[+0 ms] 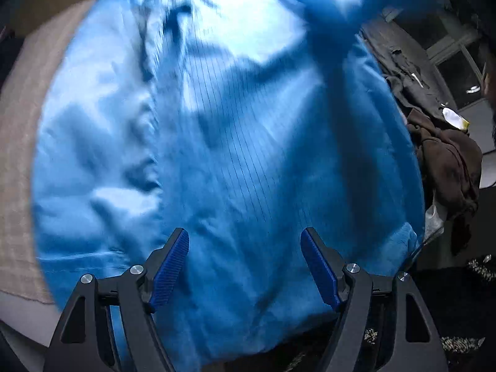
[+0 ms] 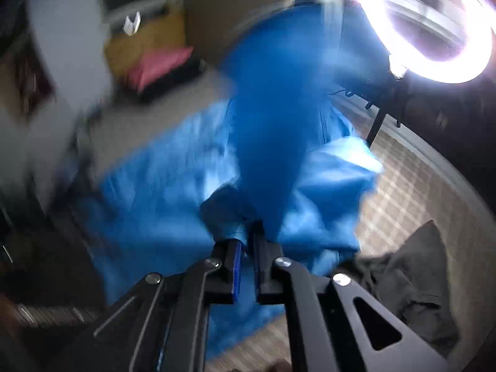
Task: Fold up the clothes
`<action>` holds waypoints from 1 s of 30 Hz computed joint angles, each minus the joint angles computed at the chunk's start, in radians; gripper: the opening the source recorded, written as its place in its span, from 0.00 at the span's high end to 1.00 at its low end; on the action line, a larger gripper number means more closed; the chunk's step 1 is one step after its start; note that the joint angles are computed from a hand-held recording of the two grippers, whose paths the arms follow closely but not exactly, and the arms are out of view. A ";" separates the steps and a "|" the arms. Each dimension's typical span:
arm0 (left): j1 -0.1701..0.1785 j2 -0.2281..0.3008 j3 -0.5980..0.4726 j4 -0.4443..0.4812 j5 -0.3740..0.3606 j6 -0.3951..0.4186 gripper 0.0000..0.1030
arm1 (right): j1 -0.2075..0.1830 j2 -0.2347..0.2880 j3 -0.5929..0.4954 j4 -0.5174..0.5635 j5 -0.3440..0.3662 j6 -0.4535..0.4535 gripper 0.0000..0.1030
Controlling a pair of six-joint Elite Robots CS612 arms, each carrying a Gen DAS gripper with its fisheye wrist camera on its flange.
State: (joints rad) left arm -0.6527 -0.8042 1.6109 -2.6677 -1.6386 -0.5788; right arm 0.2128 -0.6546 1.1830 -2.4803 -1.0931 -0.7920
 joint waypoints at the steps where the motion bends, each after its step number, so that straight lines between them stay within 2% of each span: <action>1: -0.001 -0.007 0.004 -0.007 0.013 0.006 0.29 | 0.000 -0.010 0.031 -0.023 -0.029 -0.011 0.91; 4: -0.004 -0.018 0.004 -0.025 0.047 0.038 0.29 | -0.031 -0.004 0.027 0.073 -0.007 0.084 0.91; 7: -0.003 -0.012 -0.013 -0.035 0.057 0.088 0.29 | -0.047 0.043 -0.042 0.113 -0.050 0.206 0.90; 8: 0.001 -0.001 -0.033 -0.032 0.043 0.101 0.29 | -0.052 0.048 -0.045 0.114 -0.041 0.225 0.90; 9: 0.003 0.014 -0.055 -0.033 0.018 0.111 0.29 | -0.057 0.048 -0.043 0.118 -0.018 0.229 0.90; 11: 0.001 0.047 -0.103 -0.036 -0.032 0.128 0.29 | -0.052 0.034 -0.017 0.090 -0.026 0.206 0.90; 13: -0.015 0.077 -0.159 -0.032 -0.055 0.174 0.29 | -0.044 0.021 0.019 0.020 -0.063 0.180 0.89; 15: -0.031 0.109 -0.220 -0.025 -0.077 0.227 0.29 | -0.046 0.016 0.031 0.023 -0.078 0.143 0.88; 19: -0.063 0.167 -0.326 0.022 0.024 0.341 0.28 | -0.048 0.002 0.061 0.007 -0.072 0.126 0.87; 22: -0.070 0.196 -0.379 0.039 0.066 0.394 0.28 | -0.051 -0.003 0.072 0.005 -0.053 0.109 0.87; 24: -0.057 0.222 -0.409 0.003 -0.010 0.424 0.41 | -0.048 -0.007 0.083 -0.011 -0.056 0.081 0.87; 26: -0.036 0.240 -0.437 0.007 -0.163 0.422 0.89 | -0.045 -0.009 0.089 -0.038 -0.086 0.080 0.86; 27: -0.030 0.241 -0.440 0.015 -0.202 0.417 0.93 | -0.045 -0.013 0.095 -0.049 -0.094 0.078 0.86; 30: -0.024 0.200 -0.377 -0.031 -0.192 0.415 0.93 | -0.054 -0.026 0.108 -0.037 -0.099 0.033 0.86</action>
